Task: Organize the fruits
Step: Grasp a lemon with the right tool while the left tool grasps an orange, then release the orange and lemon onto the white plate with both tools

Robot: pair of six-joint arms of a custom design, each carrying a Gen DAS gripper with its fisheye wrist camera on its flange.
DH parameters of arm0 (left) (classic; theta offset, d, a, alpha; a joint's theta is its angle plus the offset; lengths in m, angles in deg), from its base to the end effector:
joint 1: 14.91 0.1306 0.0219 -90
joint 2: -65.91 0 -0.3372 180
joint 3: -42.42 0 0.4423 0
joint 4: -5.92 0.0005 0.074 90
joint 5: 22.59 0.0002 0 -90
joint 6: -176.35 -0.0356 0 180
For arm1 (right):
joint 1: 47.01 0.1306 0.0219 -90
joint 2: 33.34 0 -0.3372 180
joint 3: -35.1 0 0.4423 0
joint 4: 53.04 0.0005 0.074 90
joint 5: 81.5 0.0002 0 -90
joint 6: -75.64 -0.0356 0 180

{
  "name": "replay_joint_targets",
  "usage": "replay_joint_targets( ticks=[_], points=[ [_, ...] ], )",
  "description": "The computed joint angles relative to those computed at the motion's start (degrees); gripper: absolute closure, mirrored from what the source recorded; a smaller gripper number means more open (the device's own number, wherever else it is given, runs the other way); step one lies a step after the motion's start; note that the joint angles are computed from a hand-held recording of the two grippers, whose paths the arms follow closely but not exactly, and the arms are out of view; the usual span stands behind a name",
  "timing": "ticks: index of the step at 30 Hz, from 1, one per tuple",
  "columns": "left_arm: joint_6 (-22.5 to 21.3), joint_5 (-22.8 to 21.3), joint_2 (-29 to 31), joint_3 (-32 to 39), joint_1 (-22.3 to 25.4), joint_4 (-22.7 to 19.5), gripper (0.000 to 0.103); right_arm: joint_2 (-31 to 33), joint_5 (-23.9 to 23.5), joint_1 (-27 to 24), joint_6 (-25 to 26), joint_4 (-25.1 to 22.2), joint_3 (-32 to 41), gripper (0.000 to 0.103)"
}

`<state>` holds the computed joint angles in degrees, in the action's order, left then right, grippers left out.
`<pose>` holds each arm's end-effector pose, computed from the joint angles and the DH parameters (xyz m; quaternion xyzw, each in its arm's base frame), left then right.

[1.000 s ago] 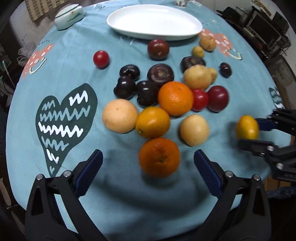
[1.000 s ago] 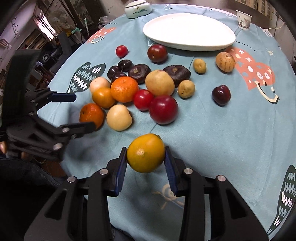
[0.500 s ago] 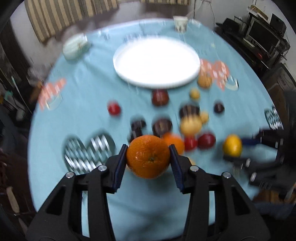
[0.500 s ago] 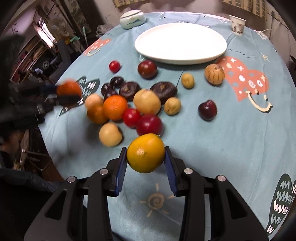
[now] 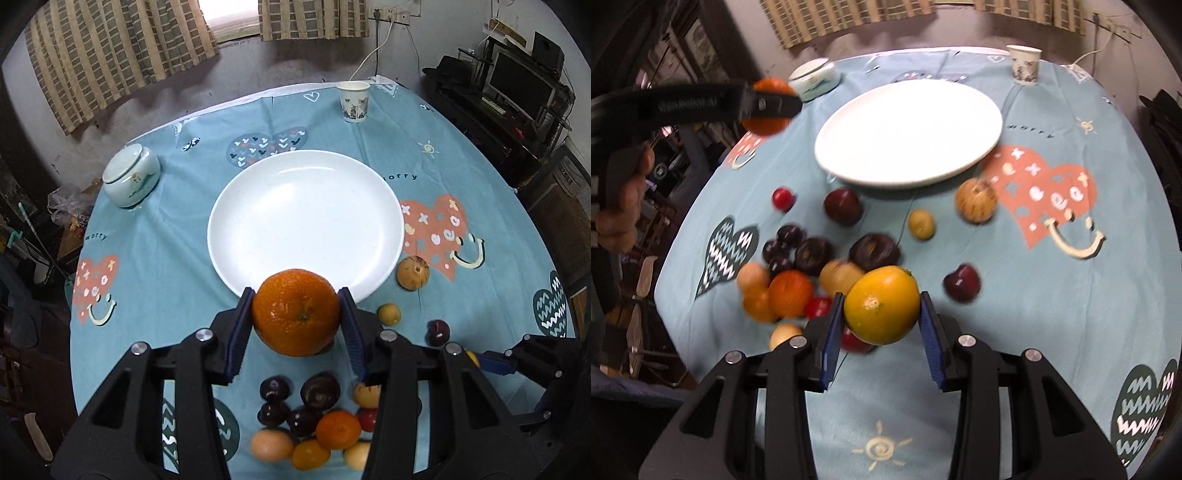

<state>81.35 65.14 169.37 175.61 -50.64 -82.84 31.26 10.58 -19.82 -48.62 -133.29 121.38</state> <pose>0.4394 -0.3150 0.5838 0.3303 0.9051 -0.0523 0.2625 0.3079 0.1562 0.5050 0.0643 0.9603 0.1233 0.2417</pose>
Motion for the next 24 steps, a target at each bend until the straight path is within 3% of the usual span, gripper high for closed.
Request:
replay_joint_targets(
  ticks=[4, 10, 18, 21, 24],
  points=[
    [0.63, 1.27, 3.14, 1.83, 0.72, 0.28, 0.057, 3.05, 1.26, -2.55, 2.04, 1.01, 2.77, 0.063],
    [5.54, 4.12, 11.86, 10.11, 3.37, -1.57, 0.057, 12.43, 1.45, -8.84, 6.57, 6.02, 11.11, 0.063],
    [5.81, 2.50, 20.12, 17.37, 3.33, -5.19, 0.055, 24.53, -2.14, -13.44, 10.90, 4.82, 17.96, 0.063],
    [6.03, 1.71, 19.96, 16.86, 3.33, -3.72, 0.037, 26.88, -1.55, -13.70, 14.40, 4.10, 19.19, 0.062],
    [6.38, 3.19, 19.82, 17.25, 4.02, -2.79, 0.033, 26.01, -0.90, -14.25, 14.31, 5.46, 18.16, 0.058]
  ],
)
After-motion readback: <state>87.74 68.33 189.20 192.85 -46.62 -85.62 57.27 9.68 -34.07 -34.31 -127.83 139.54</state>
